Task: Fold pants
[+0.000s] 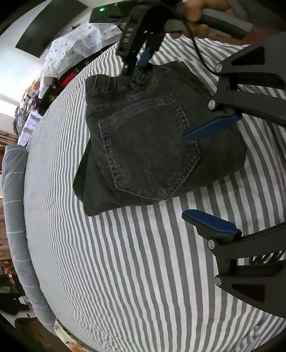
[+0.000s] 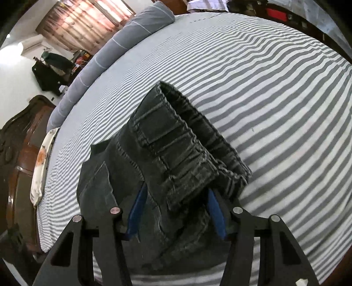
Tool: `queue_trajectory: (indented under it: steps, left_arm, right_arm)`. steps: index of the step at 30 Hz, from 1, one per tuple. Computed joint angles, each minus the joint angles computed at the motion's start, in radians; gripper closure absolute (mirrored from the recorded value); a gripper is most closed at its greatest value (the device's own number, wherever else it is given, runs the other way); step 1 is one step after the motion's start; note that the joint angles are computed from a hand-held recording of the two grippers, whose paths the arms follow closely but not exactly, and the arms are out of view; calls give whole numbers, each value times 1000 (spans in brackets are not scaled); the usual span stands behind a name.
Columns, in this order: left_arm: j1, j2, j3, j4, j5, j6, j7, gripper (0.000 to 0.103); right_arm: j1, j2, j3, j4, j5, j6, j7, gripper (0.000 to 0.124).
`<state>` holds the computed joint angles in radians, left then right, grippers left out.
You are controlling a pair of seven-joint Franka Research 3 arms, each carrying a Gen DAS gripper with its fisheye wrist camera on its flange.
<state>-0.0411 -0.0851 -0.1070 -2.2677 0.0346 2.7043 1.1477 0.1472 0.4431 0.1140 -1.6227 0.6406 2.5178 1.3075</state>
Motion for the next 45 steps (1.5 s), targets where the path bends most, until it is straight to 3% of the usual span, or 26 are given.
queue_trajectory:
  steps: [1, 3, 6, 10, 13, 17, 23, 25, 31, 33, 34, 38, 42, 45]
  left_arm:
    - [1, 1, 0, 0, 1, 2, 0, 36]
    - [3, -2, -1, -2, 13, 8, -10, 36]
    - [3, -5, 2, 0, 5, 16, -11, 36]
    - [1, -8, 5, 2, -12, 41, 8, 36]
    - [-9, -3, 6, 6, -43, 51, 48, 36]
    - [-15, 27, -3, 28, -40, 21, 78, 36]
    - [-4, 107, -12, 93, -112, -72, 138, 36]
    - [6, 109, -15, 99, -161, -72, 175, 36]
    - [29, 65, 2, 83, -195, 42, 248, 36]
    - [35, 81, 9, 115, -200, 74, 272, 36]
    - [39, 98, 9, 141, -186, 72, 266, 36]
    - [52, 181, -3, 248, -158, 63, 256, 36]
    - [88, 266, -45, 343, -250, 21, 327, 36]
    - [106, 326, -58, 404, -278, -29, 346, 38]
  right_arm:
    - [3, 6, -2, 10, -5, 1, 5, 79]
    - [17, 17, -16, 33, -41, -8, 34, 109]
    - [1, -29, -1, -15, -18, 24, -8, 112]
    - [18, -160, -8, -167, -20, 160, -81, 113]
    - [57, -222, -44, -259, -109, 261, -49, 113]
    - [73, -168, -74, -237, -217, 206, 47, 113]
    - [57, -121, -68, -199, -245, 164, 96, 108]
    - [58, -121, -73, -200, -266, 163, 101, 94]
    - [33, -171, -56, -233, -232, 149, 39, 84]
    - [48, -210, -65, -279, -250, 178, 59, 63]
    - [52, -219, -67, -290, -253, 184, 67, 59]
    - [85, -228, -82, -321, -334, 182, 123, 57]
    - [108, -200, -103, -316, -431, 173, 206, 58]
    - [88, -194, -88, -326, -403, 177, 189, 59]
